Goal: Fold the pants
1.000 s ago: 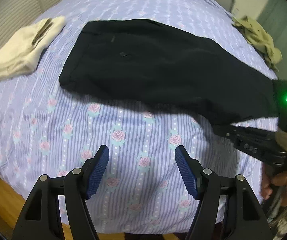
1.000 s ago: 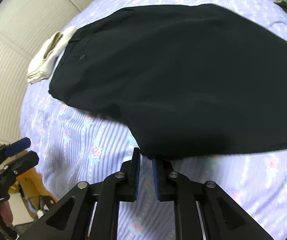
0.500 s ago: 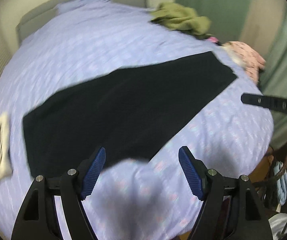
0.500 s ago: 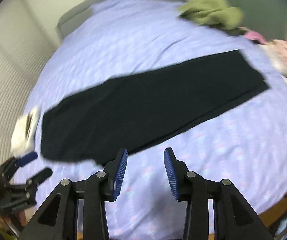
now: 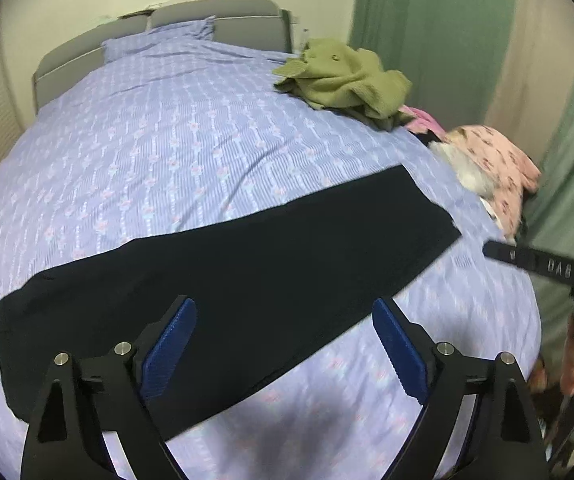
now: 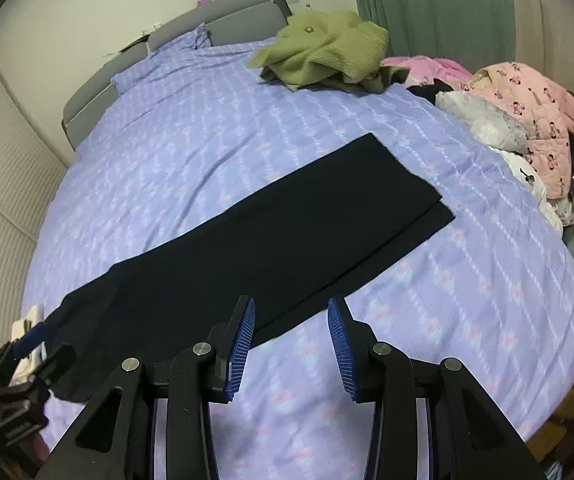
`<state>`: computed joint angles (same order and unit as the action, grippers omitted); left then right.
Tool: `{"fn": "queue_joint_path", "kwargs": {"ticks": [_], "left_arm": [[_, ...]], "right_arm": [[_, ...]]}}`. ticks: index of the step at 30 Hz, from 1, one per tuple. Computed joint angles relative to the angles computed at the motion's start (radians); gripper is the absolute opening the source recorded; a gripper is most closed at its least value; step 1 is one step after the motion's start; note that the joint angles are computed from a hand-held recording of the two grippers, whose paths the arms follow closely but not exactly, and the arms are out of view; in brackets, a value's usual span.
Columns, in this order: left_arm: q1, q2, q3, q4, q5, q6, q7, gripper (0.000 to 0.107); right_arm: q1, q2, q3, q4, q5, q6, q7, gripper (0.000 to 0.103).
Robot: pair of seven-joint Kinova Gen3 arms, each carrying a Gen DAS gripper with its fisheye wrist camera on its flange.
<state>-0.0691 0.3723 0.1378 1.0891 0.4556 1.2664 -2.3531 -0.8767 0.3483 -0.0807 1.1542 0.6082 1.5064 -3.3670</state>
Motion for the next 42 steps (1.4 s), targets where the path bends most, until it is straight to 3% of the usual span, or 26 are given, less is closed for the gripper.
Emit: {"fn": "queue_joint_path", "kwargs": {"ticks": [3, 8, 12, 15, 17, 22, 28, 29, 33, 34, 37, 42], "left_arm": [[0.139, -0.006, -0.077, 0.007, -0.038, -0.041, 0.122, 0.094], [0.364, 0.02, -0.169, 0.007, -0.173, -0.106, 0.325, 0.094], [0.46, 0.07, -0.132, -0.016, -0.326, -0.134, 0.455, 0.095], [0.46, 0.116, -0.038, -0.056, -0.43, -0.109, 0.545, 0.094], [0.478, 0.146, -0.023, -0.084, -0.458, -0.085, 0.579, 0.095], [0.511, 0.162, -0.027, -0.082, -0.495, -0.067, 0.62, 0.095], [0.519, 0.16, -0.026, -0.047, -0.511, -0.075, 0.645, 0.094], [0.517, 0.164, -0.024, -0.048, -0.509, -0.071, 0.645, 0.094], [0.517, 0.165, -0.025, -0.047, -0.513, -0.07, 0.658, 0.094], [0.512, 0.164, -0.024, -0.047, -0.508, -0.067, 0.659, 0.094], [0.501, 0.158, -0.019, -0.045, -0.497, -0.068, 0.655, 0.094], [0.481, 0.146, -0.014, -0.034, -0.472, -0.069, 0.654, 0.094]], "right_arm": [[0.104, -0.077, -0.041, 0.139, -0.027, -0.086, 0.002, 0.055], [0.324, -0.19, -0.119, 0.371, -0.058, -0.282, 0.058, 0.056], [0.497, -0.232, -0.19, 0.527, -0.054, -0.444, 0.052, 0.056], [0.624, -0.238, -0.232, 0.607, -0.081, -0.566, 0.073, 0.056], [0.678, -0.231, -0.228, 0.653, -0.115, -0.648, 0.099, 0.056], [0.669, -0.207, -0.092, 0.743, -0.242, -0.822, 0.185, 0.056], [0.667, -0.174, -0.044, 0.791, -0.231, -0.929, 0.148, 0.055], [0.672, -0.168, -0.046, 0.791, -0.221, -0.931, 0.135, 0.054], [0.659, -0.143, -0.029, 0.756, -0.231, -0.869, 0.17, 0.013], [0.674, -0.149, -0.039, 0.764, -0.236, -0.878, 0.17, 0.009], [0.638, -0.213, -0.017, 0.805, -0.194, -0.893, 0.091, 0.004], [0.615, -0.26, -0.083, 0.763, -0.109, -0.752, 0.046, 0.003]]}}
